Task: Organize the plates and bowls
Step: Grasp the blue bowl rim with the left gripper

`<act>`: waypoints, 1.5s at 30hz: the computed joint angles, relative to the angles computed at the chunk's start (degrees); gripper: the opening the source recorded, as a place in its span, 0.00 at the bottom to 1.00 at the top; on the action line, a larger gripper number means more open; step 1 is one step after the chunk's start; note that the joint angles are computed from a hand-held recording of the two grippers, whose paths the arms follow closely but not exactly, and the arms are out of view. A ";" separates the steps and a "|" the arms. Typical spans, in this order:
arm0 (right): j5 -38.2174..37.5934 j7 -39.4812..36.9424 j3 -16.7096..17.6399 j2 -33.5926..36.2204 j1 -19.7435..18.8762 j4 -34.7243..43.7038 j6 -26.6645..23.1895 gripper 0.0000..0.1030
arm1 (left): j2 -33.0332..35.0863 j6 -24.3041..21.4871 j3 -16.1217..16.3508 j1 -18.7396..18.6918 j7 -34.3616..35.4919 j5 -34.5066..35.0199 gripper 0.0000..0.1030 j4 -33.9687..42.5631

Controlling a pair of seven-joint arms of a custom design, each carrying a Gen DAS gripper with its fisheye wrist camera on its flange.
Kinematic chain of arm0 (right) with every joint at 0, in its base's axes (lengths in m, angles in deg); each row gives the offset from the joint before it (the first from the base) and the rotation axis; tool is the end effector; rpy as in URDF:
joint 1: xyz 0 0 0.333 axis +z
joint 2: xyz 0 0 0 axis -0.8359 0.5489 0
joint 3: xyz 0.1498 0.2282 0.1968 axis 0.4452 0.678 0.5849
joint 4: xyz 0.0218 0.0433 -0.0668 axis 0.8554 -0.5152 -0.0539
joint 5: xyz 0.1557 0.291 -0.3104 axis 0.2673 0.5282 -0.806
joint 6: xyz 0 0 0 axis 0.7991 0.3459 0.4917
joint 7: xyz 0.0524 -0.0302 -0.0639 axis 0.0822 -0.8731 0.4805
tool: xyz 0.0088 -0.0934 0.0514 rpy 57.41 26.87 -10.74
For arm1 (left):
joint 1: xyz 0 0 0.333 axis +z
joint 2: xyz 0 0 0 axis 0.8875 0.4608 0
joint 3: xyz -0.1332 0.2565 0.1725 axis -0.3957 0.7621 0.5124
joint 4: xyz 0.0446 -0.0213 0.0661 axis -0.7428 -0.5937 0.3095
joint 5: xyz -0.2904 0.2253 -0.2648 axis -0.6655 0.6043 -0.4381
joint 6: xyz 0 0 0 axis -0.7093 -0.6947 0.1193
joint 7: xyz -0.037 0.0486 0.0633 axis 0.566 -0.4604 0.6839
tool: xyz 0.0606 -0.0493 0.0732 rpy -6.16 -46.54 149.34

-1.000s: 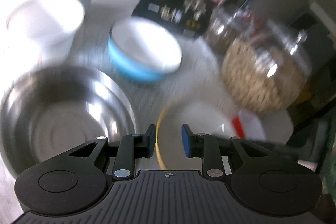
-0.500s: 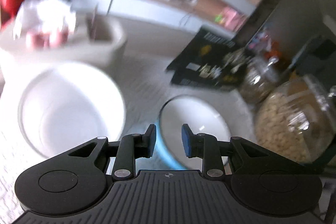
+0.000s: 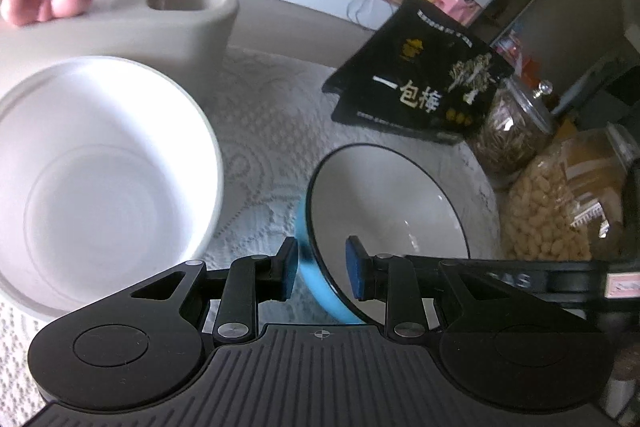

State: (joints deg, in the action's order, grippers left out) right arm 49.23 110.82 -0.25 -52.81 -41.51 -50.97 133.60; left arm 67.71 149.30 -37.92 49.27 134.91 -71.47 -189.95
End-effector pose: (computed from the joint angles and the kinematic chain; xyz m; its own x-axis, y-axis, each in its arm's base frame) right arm 0.5207 0.1911 0.3082 -0.2214 -0.9516 -0.2129 -0.8753 0.2902 -0.3868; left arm 0.5289 -0.2366 0.2872 -0.2886 -0.8405 0.4585 -0.8616 0.0191 -0.5073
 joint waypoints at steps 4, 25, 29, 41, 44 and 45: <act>9.66 -8.87 1.39 2.22 -0.46 1.98 -1.01 0.43 | 0.23 1.14 -0.28 -0.30 1.96 -0.58 0.28 0.09; -0.84 -2.75 0.42 -3.09 0.80 -1.09 -5.74 0.42 | -3.37 -2.66 -0.02 -1.08 -6.28 10.10 0.29 -3.26; 1.65 -4.87 0.20 -3.05 0.69 -1.64 -5.72 0.42 | -2.87 -3.13 0.13 -1.48 -6.73 10.87 0.28 -2.99; 2.71 -4.92 0.20 -0.60 0.32 -0.48 -4.10 0.43 | -1.65 -3.36 -0.10 -0.69 -5.98 8.97 0.28 -1.97; 3.64 -5.36 0.22 0.42 0.21 0.10 -3.88 0.43 | -1.59 -3.00 -0.20 -0.68 -4.97 8.16 0.28 -1.93; 4.24 -5.78 0.26 0.77 0.14 0.29 -3.82 0.43 | -1.55 -3.12 -0.17 -0.64 -4.82 7.94 0.28 -1.91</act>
State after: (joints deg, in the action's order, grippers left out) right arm 53.46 105.04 0.01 -52.04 -41.37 -50.68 129.79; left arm 66.16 146.18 -38.09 48.63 130.09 -63.53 -191.86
